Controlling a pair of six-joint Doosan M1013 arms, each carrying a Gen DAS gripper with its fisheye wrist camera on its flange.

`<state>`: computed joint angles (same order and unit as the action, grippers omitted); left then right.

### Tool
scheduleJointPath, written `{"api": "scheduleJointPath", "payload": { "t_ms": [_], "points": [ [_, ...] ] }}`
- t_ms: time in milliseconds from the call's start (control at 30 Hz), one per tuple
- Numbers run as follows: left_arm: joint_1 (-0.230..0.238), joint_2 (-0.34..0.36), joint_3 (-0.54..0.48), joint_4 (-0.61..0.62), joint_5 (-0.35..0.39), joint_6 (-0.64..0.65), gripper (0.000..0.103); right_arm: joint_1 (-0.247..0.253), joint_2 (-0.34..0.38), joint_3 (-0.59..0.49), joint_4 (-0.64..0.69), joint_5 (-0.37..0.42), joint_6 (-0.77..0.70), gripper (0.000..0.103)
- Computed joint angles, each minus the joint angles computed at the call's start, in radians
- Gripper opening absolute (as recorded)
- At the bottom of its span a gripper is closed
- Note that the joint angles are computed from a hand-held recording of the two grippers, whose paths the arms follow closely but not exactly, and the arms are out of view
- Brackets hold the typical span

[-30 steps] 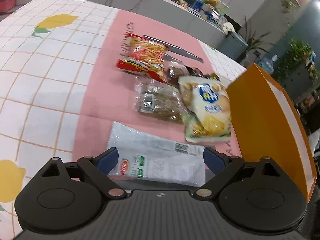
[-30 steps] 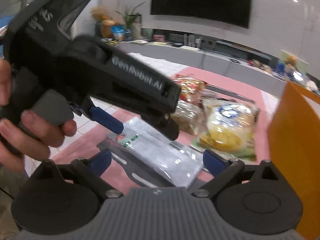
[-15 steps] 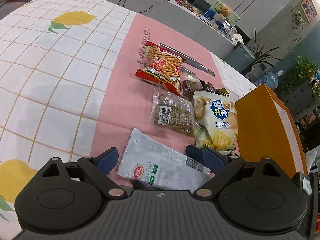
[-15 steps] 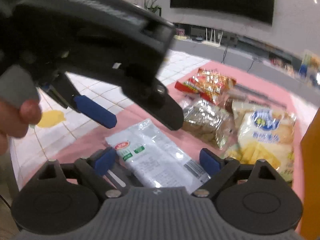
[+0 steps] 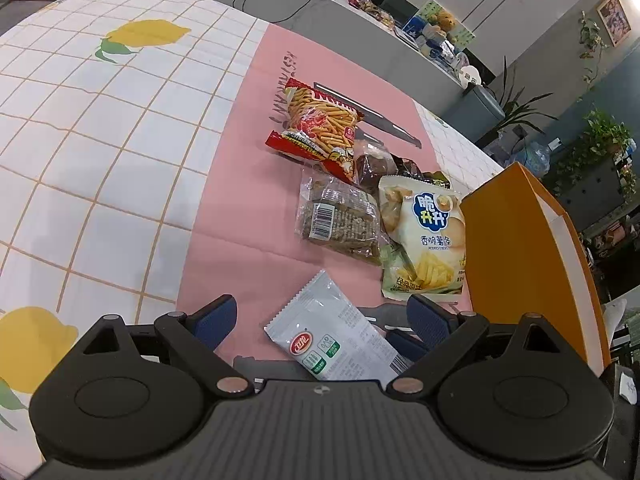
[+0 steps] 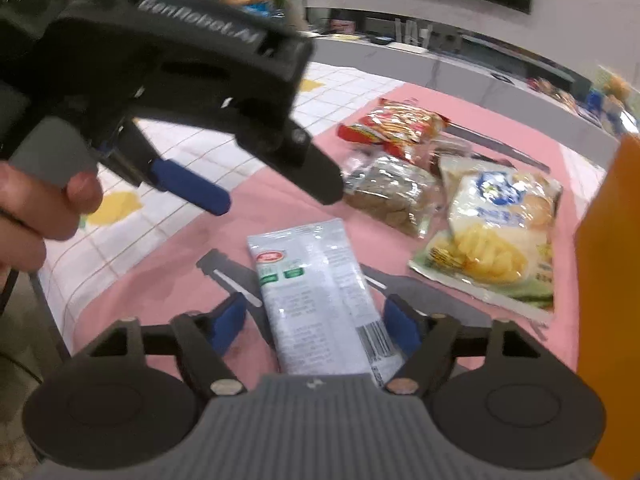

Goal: Organize snacks
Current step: 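Grasp the white wet-wipe pack with the right tool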

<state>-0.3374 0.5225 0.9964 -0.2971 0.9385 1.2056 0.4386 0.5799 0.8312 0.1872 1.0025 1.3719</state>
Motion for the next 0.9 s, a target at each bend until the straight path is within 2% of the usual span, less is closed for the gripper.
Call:
{"api": "scheduleJointPath", "payload": {
  "t_ms": [100, 167, 267, 400, 500, 567, 633, 733, 767, 900],
  "points": [
    [-0.002, -0.001, 0.001, 0.003, 0.004, 0.019, 0.103, -0.009, -0.008, 0.032, 0.045, -0.061, -0.05, 0.074],
    [-0.003, -0.004, 0.006, 0.007, 0.003, 0.02, 0.103, -0.009, -0.007, 0.034, 0.03, -0.082, -0.036, 0.053],
    [-0.001, -0.005, 0.009, -0.001, 0.001, 0.013, 0.103, 0.0, 0.004, 0.002, -0.06, -0.047, 0.067, 0.052],
    [0.0, -0.002, 0.003, -0.002, 0.012, 0.001, 0.103, 0.022, 0.014, -0.041, -0.206, 0.045, 0.281, 0.052],
    [-0.001, -0.004, 0.007, 0.002, 0.006, 0.004, 0.103, 0.029, 0.027, -0.071, -0.226, 0.087, 0.299, 0.058],
    [-0.001, -0.005, 0.009, 0.002, 0.005, 0.004, 0.103, 0.02, 0.017, -0.041, -0.159, 0.033, 0.208, 0.061],
    [-0.001, -0.005, 0.008, 0.008, 0.011, -0.009, 0.103, 0.006, -0.009, 0.026, -0.083, -0.065, 0.129, 0.063],
    [0.004, -0.007, 0.011, -0.001, 0.006, -0.016, 0.103, -0.008, -0.038, 0.101, -0.013, -0.165, 0.027, 0.058],
    [0.005, -0.008, 0.012, -0.004, 0.003, -0.019, 0.103, -0.01, -0.046, 0.116, -0.006, -0.18, 0.022, 0.052],
    [0.004, -0.01, 0.014, -0.018, -0.001, -0.002, 0.103, -0.006, -0.055, 0.125, -0.029, -0.182, 0.018, 0.049]
  ]
}}
